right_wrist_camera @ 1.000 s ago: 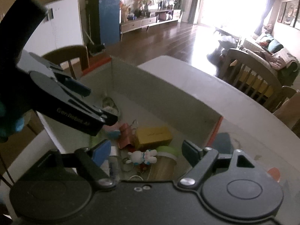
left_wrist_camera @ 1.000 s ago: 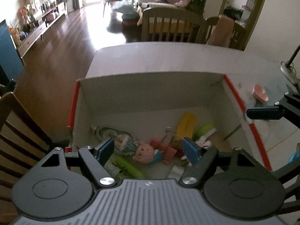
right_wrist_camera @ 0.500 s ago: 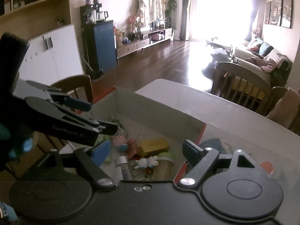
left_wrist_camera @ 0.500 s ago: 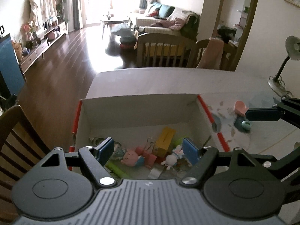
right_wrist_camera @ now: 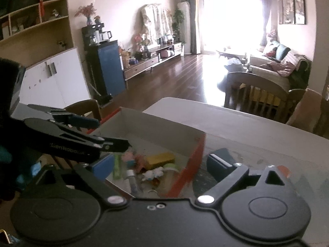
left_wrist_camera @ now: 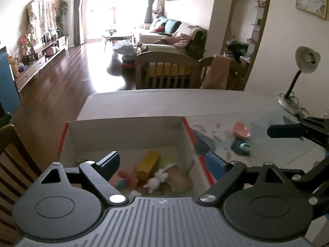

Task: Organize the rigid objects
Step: 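Move both tools from the box back toward the teal toy and pink dish, then grasp the teal egg toy with the left tool while the right tool grasps the pink heart dish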

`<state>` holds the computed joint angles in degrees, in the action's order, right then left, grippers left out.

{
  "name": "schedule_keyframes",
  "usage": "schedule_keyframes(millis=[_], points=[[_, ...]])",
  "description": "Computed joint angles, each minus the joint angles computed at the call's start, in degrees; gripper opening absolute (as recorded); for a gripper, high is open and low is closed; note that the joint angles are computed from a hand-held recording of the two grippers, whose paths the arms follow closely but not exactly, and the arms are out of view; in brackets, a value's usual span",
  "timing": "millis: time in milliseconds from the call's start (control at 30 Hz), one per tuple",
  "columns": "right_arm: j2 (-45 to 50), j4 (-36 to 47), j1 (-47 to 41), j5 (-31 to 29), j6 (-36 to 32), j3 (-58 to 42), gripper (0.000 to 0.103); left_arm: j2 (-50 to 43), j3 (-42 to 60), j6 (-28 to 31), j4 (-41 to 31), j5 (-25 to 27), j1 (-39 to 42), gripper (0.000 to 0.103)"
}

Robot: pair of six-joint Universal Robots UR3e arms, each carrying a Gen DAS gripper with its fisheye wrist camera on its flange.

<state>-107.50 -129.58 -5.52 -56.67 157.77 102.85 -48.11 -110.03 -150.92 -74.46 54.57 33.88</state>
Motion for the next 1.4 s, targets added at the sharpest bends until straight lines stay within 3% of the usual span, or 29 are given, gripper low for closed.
schedule_keyframes(millis=[67,333,567,733,933,1100,1400], points=[[-2.7,2.2,-3.5,2.6,-2.1,1.7,0.101,-1.0,-1.4,-4.4,5.9,2.7,-4.7,0.102],[-11.0,17.2,-19.9,13.0,-15.5,4.8,0.103,-12.4,-1.9,-21.0,26.0,15.8,-26.3,0.102],[-13.5,31.7,-33.3,16.9,-29.0,4.1,0.103,-24.7,1.0,-29.3,36.9,24.7,-41.1,0.103],[-11.2,34.7,-39.9,16.8,-34.6,3.5,0.103,-34.5,4.8,-33.2,42.5,29.1,-49.3,0.103],[-3.7,27.8,-42.1,14.8,-33.6,2.4,0.103,-47.4,11.5,-36.4,48.8,35.1,-57.4,0.103],[5.4,19.0,-40.0,12.1,-29.5,-0.2,0.102,-56.4,18.1,-37.9,49.7,37.6,-61.1,0.103],[19.6,8.4,-34.3,7.9,-25.4,-6.0,0.101,-68.5,26.3,-38.7,53.2,36.9,-62.6,0.103]])
